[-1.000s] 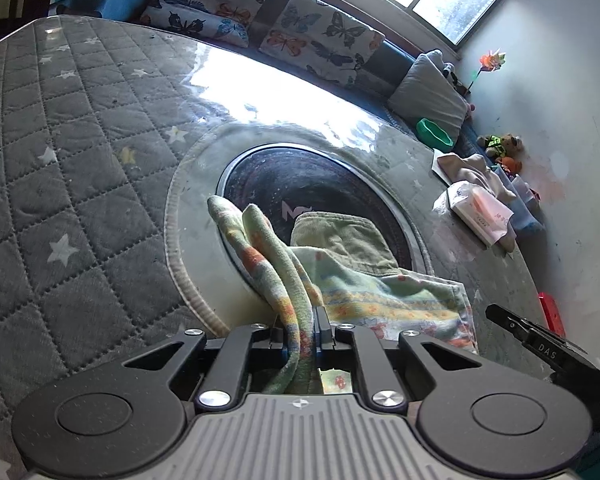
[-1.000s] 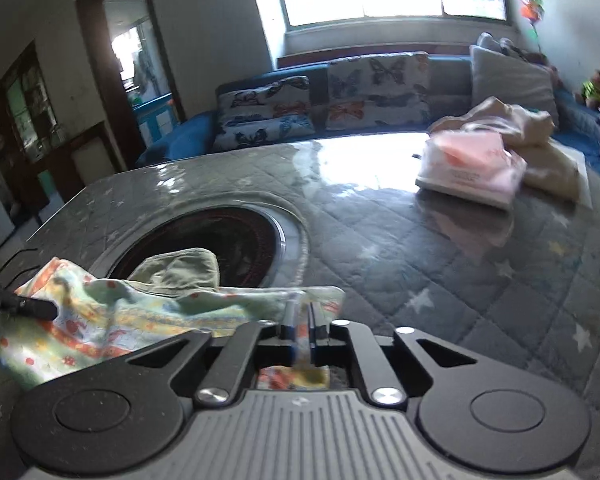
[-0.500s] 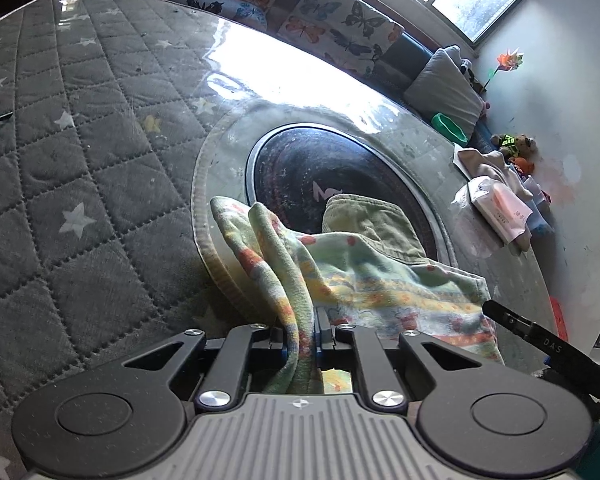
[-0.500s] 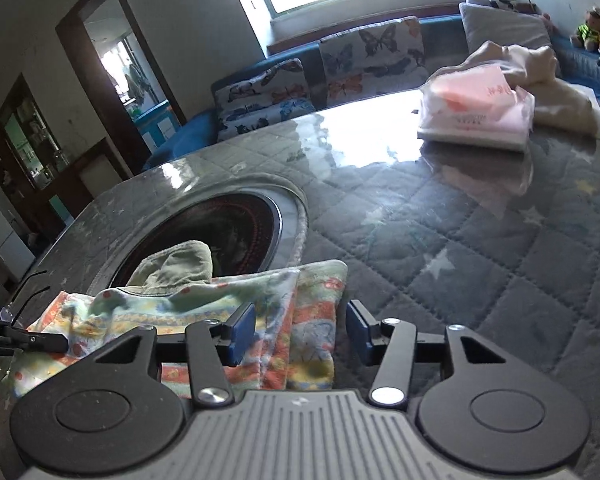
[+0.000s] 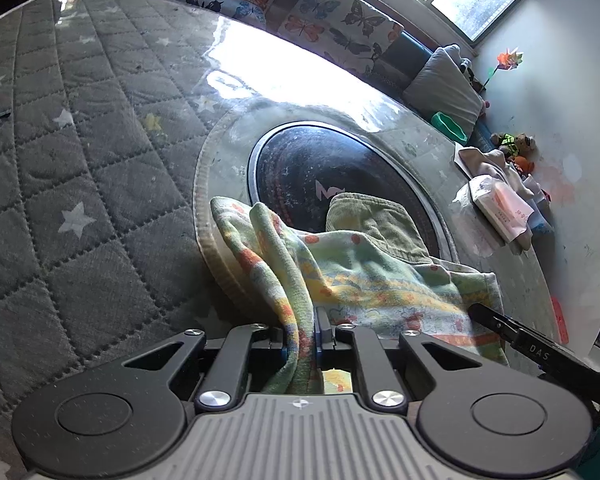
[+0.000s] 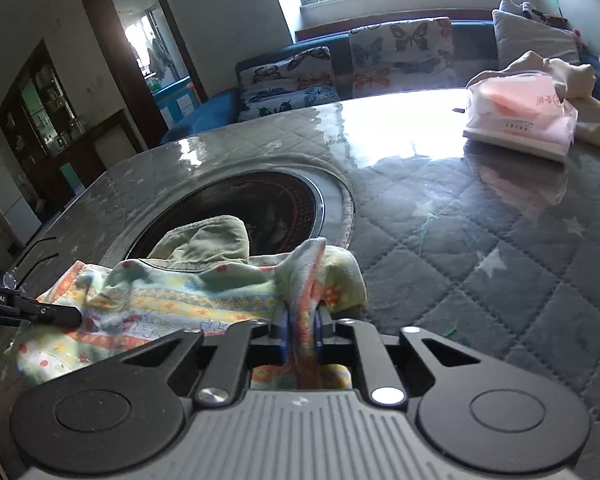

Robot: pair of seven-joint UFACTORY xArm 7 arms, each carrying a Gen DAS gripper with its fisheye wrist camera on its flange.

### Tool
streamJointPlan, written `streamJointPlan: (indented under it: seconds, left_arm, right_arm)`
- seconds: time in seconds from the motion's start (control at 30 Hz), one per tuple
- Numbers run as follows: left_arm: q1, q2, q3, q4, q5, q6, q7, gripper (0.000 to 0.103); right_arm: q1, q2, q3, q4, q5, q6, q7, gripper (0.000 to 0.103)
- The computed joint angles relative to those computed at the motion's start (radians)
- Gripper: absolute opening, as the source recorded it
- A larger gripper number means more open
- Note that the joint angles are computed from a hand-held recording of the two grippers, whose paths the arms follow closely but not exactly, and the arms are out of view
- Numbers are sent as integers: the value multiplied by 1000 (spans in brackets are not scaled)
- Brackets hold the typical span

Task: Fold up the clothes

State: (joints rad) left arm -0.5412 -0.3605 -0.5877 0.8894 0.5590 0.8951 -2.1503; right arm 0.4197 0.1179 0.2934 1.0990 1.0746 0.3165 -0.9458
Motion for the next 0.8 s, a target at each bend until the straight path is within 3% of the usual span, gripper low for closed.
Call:
streamJointPlan:
  seconds: [0.4, 0.8]
  left_arm:
    - [-9, 95, 12, 138, 90, 65, 109, 12]
    - [-111, 355, 123, 444, 240, 106, 297, 12]
  right_arm:
    - [52, -140, -37, -72, 140, -75, -166, 8]
    - [60, -244, -130, -122, 154, -146, -177, 8]
